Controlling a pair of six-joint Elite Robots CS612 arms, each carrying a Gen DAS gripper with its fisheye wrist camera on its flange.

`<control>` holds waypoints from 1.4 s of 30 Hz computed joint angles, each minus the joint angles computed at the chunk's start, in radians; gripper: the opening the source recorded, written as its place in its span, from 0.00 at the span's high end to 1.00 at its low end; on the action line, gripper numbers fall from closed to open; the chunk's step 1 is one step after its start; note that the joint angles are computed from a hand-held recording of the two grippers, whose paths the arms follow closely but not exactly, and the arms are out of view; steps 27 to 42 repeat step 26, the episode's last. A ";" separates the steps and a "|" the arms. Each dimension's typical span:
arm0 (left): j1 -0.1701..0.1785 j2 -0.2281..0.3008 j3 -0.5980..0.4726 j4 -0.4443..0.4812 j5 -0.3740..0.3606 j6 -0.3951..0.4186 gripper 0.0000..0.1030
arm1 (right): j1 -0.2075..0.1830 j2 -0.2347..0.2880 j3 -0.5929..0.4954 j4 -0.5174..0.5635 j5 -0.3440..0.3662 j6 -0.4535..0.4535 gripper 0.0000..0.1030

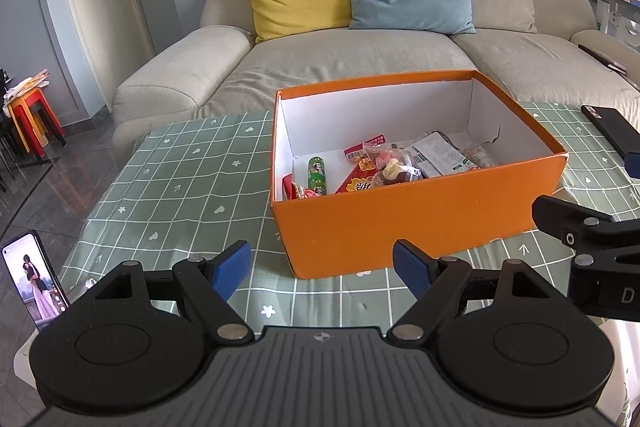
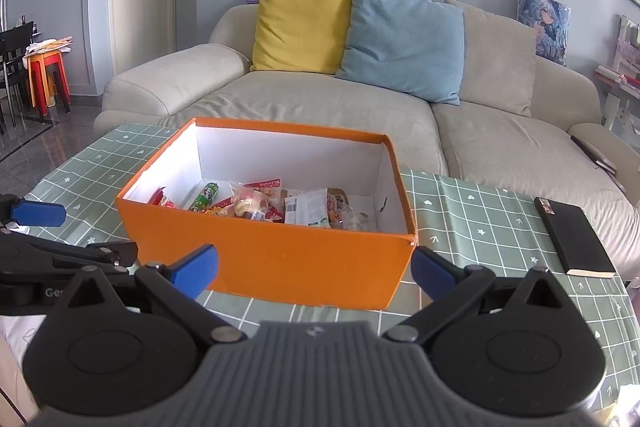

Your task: Organize snacks

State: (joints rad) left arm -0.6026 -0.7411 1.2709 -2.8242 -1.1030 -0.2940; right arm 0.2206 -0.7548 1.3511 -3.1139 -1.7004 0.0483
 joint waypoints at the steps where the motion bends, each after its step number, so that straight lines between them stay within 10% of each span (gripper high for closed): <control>1: 0.000 0.000 0.000 0.001 -0.001 0.000 0.08 | 0.000 0.000 0.001 -0.001 0.001 0.000 0.03; 42: 0.006 0.004 -0.006 0.022 -0.024 -0.043 0.10 | -0.004 0.010 -0.010 0.033 0.003 0.017 0.03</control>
